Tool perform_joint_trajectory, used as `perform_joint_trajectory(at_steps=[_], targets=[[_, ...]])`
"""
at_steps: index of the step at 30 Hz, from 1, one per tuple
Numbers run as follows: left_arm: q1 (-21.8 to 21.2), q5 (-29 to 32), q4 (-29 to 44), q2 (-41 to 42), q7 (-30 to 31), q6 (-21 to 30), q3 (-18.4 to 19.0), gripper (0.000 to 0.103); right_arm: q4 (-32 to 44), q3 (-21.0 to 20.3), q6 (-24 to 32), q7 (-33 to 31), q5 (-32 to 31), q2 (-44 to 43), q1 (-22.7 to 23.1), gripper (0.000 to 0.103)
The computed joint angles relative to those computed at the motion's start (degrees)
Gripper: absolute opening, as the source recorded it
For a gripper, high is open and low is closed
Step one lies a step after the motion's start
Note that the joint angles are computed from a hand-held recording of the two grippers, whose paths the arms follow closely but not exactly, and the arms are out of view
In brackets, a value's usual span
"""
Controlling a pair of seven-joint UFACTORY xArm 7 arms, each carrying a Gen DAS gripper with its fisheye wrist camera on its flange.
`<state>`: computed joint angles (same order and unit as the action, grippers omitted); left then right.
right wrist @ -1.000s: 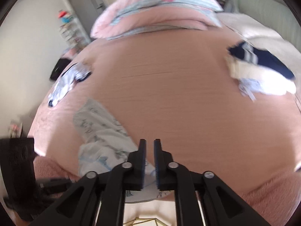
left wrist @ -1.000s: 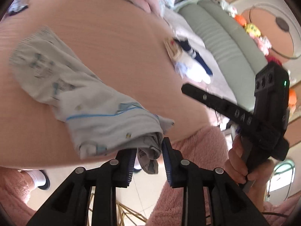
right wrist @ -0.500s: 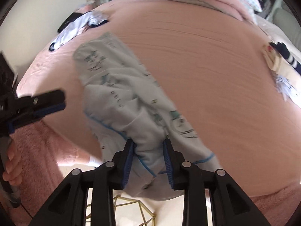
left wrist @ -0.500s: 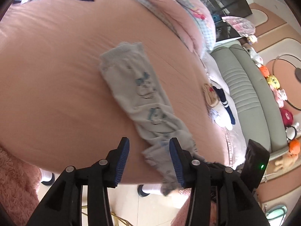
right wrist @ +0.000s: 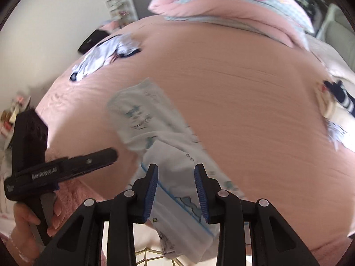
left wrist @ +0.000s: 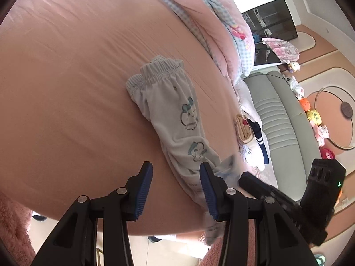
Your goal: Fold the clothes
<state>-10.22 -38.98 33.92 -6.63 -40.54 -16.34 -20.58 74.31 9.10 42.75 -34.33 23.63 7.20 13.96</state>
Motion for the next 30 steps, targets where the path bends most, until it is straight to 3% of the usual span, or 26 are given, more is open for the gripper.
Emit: perform_joint_trajectory(at_steps=[4, 6, 9, 11, 14, 16, 18, 22, 25, 28, 30], targets=[[-5.33, 8.99, -2.21, -0.42, -9.17, -0.66, 7.85, 0.041, 0.27, -0.11, -1.28, 2.85, -6.47, 3.12, 1.64, 0.033], [-5.05, 10.83, -2.51, -0.75, -10.82, -0.27, 8.15, 0.041, 2.38, -0.97, -0.27, 6.87, -8.57, 5.59, 1.33, 0.033], [-8.03, 18.78, -3.65, -1.32, -16.40, 0.01, 12.97, 0.041, 2.22, -2.14, -1.62, 9.33, -12.38, 5.32, 0.31, 0.033], [-9.24, 23.09, -4.45, -1.80, -19.25, 0.17, 15.01, 0.041, 1.01, -3.12, -3.89, 11.08, -16.38, 4.42, -0.12, 0.044], [-10.21, 28.10, -4.93, -1.90, -22.52, 0.20, 16.79, 0.041, 3.72, -4.46, -2.65, 14.65, -18.85, 5.55, -1.81, 0.045], [-8.70, 28.33, -4.58, -1.73, -22.55, 0.61, 14.89, 0.041, 7.72, -6.26, -0.58, 21.03, -23.52, 7.63, -1.95, 0.045], [-7.71, 28.59, -4.52, -1.79, -22.26, 1.07, 13.73, 0.041, 10.46, -5.90, 0.82, 21.86, -22.07, 8.45, -3.97, 0.045], [-6.11, 28.10, -4.41, -1.92, -21.73, 2.03, 11.65, 0.041, 13.60, -1.56, 2.61, 14.98, -8.65, 7.66, -7.61, 0.045], [-4.84, 27.00, -4.72, -2.33, -21.38, 2.53, 10.07, 0.041, 17.86, 1.29, 4.39, 9.22, -3.03, 9.27, -6.35, 0.046], [-1.21, 24.29, -5.01, -3.04, -20.13, 3.59, 5.74, 0.041, 21.88, 2.32, 8.87, 4.74, -3.59, 11.92, -3.59, 0.046], [3.14, 22.29, -4.85, -3.47, -19.41, 4.55, 0.89, 0.041, 22.72, 2.35, 10.26, 3.95, -5.79, 13.60, -1.10, 0.046]])
